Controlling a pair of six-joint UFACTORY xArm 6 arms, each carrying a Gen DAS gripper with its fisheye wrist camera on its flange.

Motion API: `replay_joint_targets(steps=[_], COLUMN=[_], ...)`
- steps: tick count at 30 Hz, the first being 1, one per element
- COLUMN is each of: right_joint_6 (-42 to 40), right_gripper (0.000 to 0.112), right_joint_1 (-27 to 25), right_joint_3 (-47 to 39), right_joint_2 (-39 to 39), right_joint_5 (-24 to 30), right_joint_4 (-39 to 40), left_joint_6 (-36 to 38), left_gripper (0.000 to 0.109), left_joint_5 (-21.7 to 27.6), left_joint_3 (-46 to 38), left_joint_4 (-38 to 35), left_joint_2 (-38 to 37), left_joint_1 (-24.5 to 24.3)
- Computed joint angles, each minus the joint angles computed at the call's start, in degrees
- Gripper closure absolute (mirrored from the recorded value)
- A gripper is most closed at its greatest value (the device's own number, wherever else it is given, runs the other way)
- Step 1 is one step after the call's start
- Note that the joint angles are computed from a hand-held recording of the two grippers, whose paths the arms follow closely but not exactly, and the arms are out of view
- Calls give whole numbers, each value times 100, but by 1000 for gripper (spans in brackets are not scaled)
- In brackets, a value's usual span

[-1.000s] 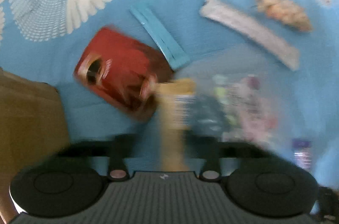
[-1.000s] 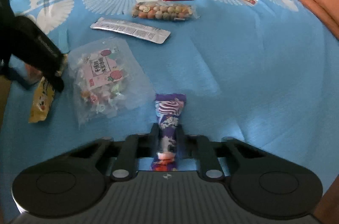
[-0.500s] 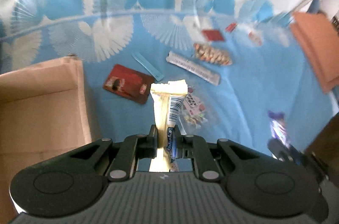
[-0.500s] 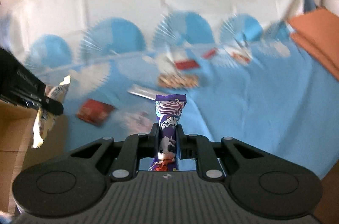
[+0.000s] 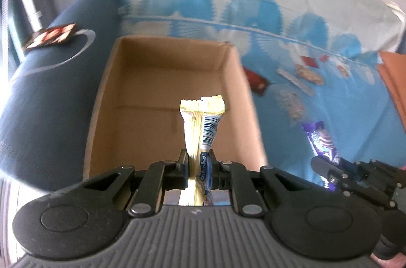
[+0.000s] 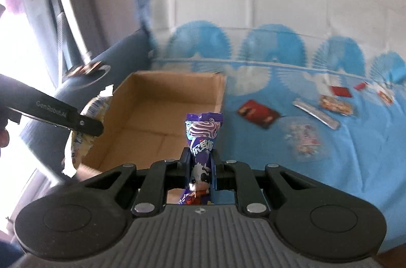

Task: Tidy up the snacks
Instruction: 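Carry both bars over the cardboard box with both tools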

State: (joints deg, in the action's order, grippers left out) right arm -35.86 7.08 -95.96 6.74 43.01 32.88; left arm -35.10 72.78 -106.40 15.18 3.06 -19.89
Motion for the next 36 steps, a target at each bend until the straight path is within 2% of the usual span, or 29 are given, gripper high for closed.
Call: replay_joint_targets(steps=[5,12,20,36], right_joint_6=[-79,22,32,114], right_gripper=[96,96,96,96], right_joint_1=[316,591,718,710], right_joint_3=[489,841,923,856], right_joint_2=[-443,-773,-860,-814], right_joint_5=[-18,-266,-403,-324], right_joint_4=[-243,-611,-813,-901], left_joint_6=[-392,-487,-539,-498], left_gripper=[94,94,94,94], left_joint_5=[-290,-655,-922,-979], left_joint_3=[1166,1773,2114,2104], left_joint_4=[229,174,174,126], left_joint_2=[-983,-1471,-1782,-1719], left_joint_1=[119,222,294,324])
